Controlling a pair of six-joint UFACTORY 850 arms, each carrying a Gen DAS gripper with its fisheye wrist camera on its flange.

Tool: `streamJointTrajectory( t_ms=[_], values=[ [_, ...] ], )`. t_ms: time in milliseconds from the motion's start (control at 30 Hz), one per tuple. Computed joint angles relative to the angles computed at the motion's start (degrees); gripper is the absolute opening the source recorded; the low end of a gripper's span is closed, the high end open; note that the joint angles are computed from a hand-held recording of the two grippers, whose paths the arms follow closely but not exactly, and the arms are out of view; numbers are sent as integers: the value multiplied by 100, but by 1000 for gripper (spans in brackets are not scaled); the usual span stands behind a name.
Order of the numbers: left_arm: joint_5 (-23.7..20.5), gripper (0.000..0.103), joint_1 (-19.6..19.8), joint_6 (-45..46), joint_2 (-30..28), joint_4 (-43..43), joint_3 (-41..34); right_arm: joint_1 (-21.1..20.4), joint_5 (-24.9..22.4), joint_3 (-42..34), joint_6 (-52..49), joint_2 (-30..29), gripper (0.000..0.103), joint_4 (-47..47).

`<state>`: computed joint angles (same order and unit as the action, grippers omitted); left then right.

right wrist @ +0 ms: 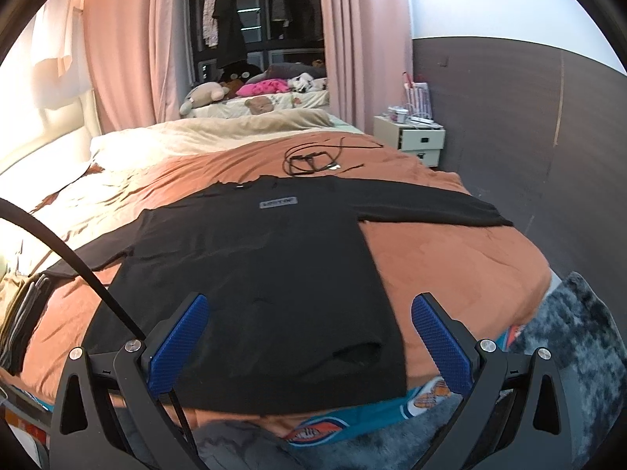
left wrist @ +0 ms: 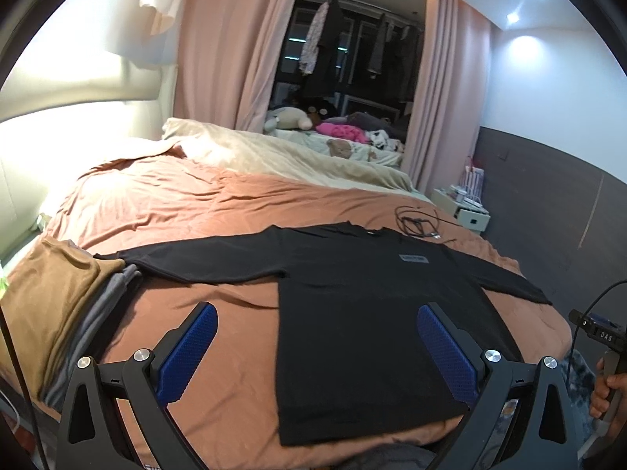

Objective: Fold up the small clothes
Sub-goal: 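Move both grippers down toward the black T-shirt's side and sleeve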

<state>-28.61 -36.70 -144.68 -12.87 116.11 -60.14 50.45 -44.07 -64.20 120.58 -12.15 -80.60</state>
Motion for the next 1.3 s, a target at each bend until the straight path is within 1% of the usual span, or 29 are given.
streamJointTrajectory(
  t_ms=[167, 433, 700, 833, 900, 1067, 1167, 1233, 1300],
  values=[
    [169, 102, 266, 316, -204, -248, -305, -299, 362, -188, -192, -132, 103, -87],
    [288, 102, 568, 1308, -647, -993, -873, -685, 932, -633, -462, -474, 103, -211],
    [471, 100, 940, 1685, -1019, -1452, -1272, -1051, 1580, -1353, -1010, -1043, 103, -38],
    [470, 98, 1114, 2264, -1284, -2053, -1532, -1202, 1891, -1728, -1406, -1369, 103, 205],
    [502, 97, 1217, 2427, -1415, -2277, -1657, -1294, 2058, -1960, -1747, -1544, 103, 463],
    [279, 97, 1390, 3028, -1770, -2995, -2007, -1496, 2409, -2699, -2986, -2088, 103, 1483],
    [207, 97, 1519, 3312, -2007, -3373, -2244, -1569, 2507, -3218, -3941, -2454, 103, 2251],
    [167, 96, 1588, 3526, -2138, -3624, -2382, -1636, 2591, -3601, -4820, -2725, 103, 2998],
    [83, 95, 1668, 3776, -2313, -3913, -2569, -1691, 2577, -4029, -5683, -3011, 103, 3713]
  ],
)
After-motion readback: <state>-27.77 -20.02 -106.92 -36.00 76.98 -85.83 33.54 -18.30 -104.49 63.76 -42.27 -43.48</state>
